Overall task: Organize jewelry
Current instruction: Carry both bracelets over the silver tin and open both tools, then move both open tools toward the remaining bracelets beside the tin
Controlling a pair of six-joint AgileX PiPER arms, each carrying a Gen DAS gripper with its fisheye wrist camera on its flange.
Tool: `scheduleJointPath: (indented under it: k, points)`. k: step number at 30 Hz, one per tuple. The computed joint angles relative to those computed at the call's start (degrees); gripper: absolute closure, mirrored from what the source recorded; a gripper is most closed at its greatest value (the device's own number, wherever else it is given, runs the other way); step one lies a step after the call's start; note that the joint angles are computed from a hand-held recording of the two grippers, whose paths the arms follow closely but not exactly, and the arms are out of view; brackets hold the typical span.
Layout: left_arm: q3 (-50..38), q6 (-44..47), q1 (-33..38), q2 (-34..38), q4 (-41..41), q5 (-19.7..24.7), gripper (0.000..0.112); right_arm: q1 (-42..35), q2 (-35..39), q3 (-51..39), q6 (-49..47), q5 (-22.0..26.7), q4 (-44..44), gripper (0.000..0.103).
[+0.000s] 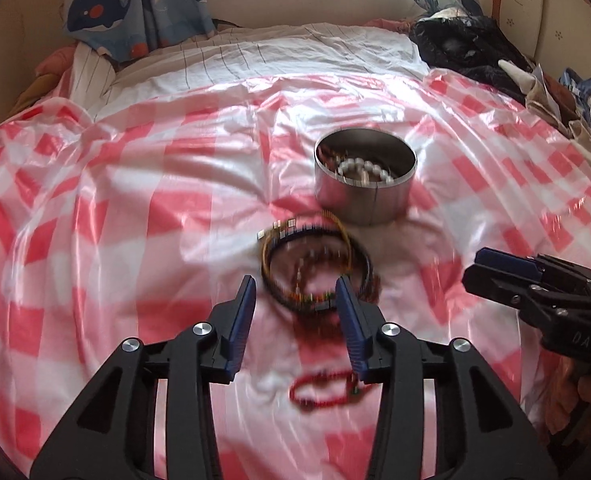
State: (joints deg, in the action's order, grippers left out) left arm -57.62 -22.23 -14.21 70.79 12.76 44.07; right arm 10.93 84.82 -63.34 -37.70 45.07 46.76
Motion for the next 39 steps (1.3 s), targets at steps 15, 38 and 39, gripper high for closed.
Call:
scheduleJointPath:
  k: [15, 38, 39]
  points:
    - [6.1, -11.5, -6.2, -1.9, 10.5, 0.2, 0.062, 6.4, 1.3, 3.8, 4.6, -8.2, -5.9, 0.049]
    - [6.0, -15.4, -9.5, -1.2, 15.6, 1.2, 0.051, 7.7, 1.4, 3.7, 5.5, -9.1, -7.7, 0.044]
    - [5.9, -15.3, -9.5, -1.2, 15.5, 1.3, 0.050, 7.7, 1.4, 3.7, 5.5, -9.1, -7.7, 0.044]
